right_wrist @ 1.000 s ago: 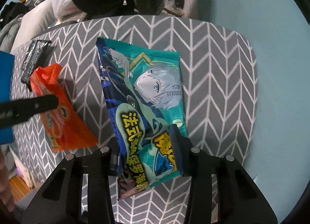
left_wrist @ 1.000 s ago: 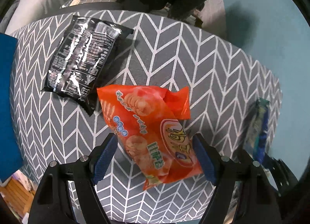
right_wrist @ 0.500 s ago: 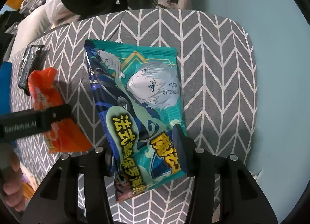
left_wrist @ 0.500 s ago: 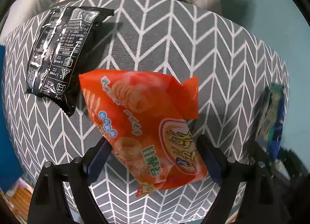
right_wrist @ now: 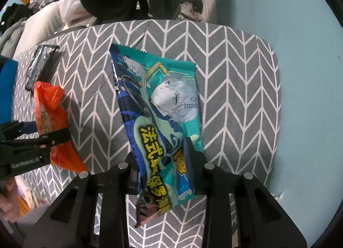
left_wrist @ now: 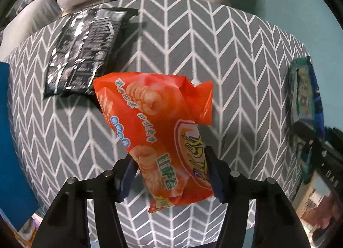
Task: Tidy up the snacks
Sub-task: 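Carry both bags over the box and open both tools to drop them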
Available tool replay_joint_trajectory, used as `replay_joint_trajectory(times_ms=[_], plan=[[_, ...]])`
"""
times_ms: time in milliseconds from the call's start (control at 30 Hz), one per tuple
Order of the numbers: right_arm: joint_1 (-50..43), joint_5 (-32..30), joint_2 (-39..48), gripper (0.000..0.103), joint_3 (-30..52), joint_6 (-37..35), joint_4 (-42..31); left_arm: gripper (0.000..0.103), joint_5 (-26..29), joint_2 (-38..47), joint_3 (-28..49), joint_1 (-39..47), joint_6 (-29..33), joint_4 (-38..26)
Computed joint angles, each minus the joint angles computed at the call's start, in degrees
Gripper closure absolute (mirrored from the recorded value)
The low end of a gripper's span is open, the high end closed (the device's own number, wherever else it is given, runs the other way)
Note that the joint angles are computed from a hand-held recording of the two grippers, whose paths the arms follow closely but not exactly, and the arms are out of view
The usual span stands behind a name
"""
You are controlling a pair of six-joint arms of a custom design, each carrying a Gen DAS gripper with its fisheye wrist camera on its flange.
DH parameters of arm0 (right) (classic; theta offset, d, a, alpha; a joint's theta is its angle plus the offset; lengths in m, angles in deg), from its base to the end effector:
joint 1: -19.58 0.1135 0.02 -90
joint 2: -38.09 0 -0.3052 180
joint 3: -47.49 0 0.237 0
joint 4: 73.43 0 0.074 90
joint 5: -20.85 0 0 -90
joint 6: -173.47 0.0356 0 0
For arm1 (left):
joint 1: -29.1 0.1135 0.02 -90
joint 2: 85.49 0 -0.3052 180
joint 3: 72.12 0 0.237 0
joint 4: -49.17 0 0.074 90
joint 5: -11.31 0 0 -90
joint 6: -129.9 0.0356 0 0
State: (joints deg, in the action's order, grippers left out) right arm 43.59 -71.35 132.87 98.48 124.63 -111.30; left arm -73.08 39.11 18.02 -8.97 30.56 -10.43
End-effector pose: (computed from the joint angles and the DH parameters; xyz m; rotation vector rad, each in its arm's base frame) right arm 0.2117 0.0958 0.1452 0.4483 3.0017 0.1683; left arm 0.2978 -0.2377 0.1215 -0.7481 -2.9424 0.0929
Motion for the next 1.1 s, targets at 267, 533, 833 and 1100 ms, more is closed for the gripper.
replay_joint_trajectory(times_ms=[267,533,833,1100], plan=[[4.68,0.74,-2.73,0.083,1.26,3.65,-1.96,0.043,-1.86,-8.71,-7.82,2.69,4.28,1.90],[9.66,1.91,-3.63,0.087,5.19,8.77,-4.27,0.043,-3.74,-16.86,-13.70,6.53,10.30,2.34],[15.19,3.66,-2.67,0.088,11.67,14.02,-6.83,0.043,-3.33,-20.84,-13.89,16.63,19.50,0.02],[20.72,5.70,1.39,0.088,20.92,17.53,-9.74,0.043,-2.52,-23.29,-9.02,25.74,28.86,-4.76]])
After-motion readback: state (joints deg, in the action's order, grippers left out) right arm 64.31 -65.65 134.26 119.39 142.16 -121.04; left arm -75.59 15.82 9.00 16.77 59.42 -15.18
